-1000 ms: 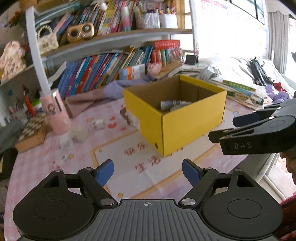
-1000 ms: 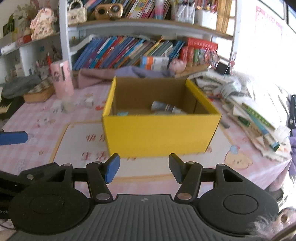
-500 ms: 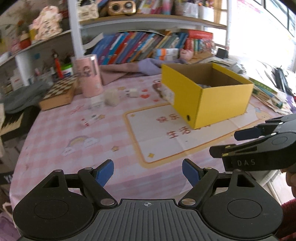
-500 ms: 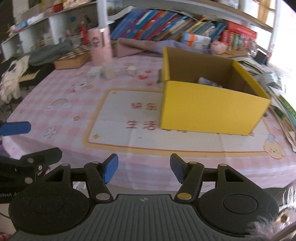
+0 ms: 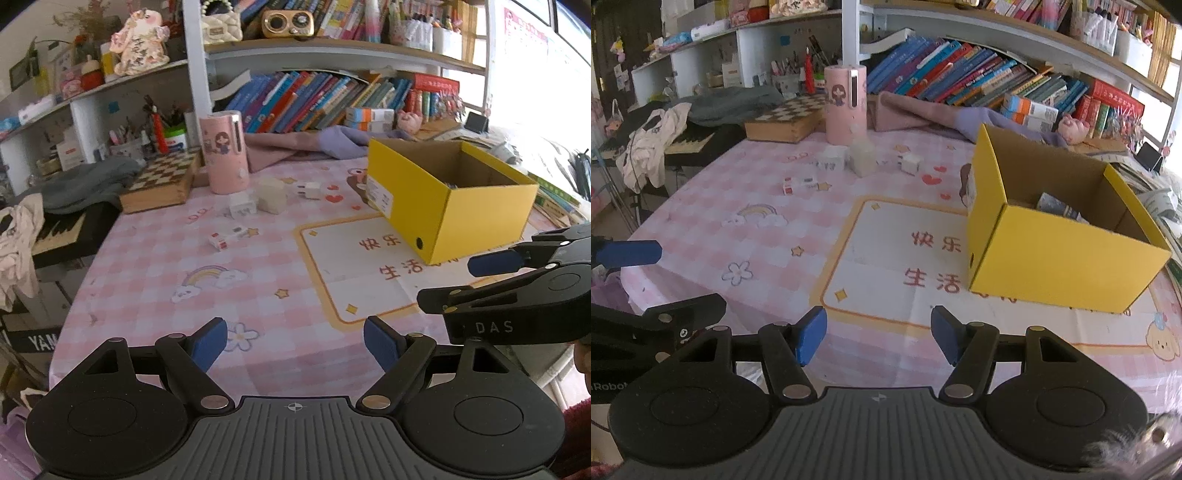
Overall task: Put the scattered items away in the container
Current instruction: 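Withdraw both open tools from the box toward the chargers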
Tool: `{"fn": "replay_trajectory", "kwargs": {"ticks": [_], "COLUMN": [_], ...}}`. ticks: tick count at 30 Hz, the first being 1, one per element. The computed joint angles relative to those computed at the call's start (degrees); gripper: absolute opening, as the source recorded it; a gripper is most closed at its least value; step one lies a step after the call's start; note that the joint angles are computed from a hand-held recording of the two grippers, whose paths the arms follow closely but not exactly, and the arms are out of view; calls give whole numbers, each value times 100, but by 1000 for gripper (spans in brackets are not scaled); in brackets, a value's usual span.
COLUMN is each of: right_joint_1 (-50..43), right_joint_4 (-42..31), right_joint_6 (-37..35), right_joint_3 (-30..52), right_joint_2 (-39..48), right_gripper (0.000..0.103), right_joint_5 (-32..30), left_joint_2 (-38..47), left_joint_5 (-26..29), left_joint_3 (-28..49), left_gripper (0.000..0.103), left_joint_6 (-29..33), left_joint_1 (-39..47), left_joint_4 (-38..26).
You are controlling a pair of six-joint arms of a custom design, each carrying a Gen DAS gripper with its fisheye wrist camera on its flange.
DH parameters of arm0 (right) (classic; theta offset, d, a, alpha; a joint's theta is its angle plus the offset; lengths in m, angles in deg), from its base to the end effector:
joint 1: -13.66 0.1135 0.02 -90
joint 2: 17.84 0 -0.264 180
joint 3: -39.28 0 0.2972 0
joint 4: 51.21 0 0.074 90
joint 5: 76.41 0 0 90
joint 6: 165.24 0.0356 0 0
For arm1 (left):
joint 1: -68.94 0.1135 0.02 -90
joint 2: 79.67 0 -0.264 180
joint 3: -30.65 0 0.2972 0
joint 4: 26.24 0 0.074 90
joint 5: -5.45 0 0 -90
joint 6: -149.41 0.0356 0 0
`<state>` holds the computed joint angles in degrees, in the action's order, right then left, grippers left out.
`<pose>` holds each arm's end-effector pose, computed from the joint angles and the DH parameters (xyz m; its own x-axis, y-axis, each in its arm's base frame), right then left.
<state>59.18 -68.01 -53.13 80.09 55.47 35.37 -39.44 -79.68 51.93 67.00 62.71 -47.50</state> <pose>0.1949 0.1796 0.1255 -0.6777 -0.1913 -0.7100 -0.2568 0.9663 -0.0152 0.1817 -0.0229 0.1168 -0.6134 0.1993 -0.7642 0.2558 0.9656 0.0465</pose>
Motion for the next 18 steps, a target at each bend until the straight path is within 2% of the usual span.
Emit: {"fn": "replay_trajectory", "kwargs": {"ticks": [10,18], "right_joint_1": [45,-152], "right_joint_4": [165,525], "right_joint_6": [-307,-559], "right_joint_3": [255,532], "right_joint_2": [269,758], "right_gripper": [61,61], "right_joint_5": [113,-72], "left_joint_2": [514,1412], "left_joint_5": [168,90], "left_joint_3": [105,390], "left_gripper": [83,83], "left_joint_6": [8,51], "left_joint_1": [261,400], "left_joint_4": [499,1156]}}
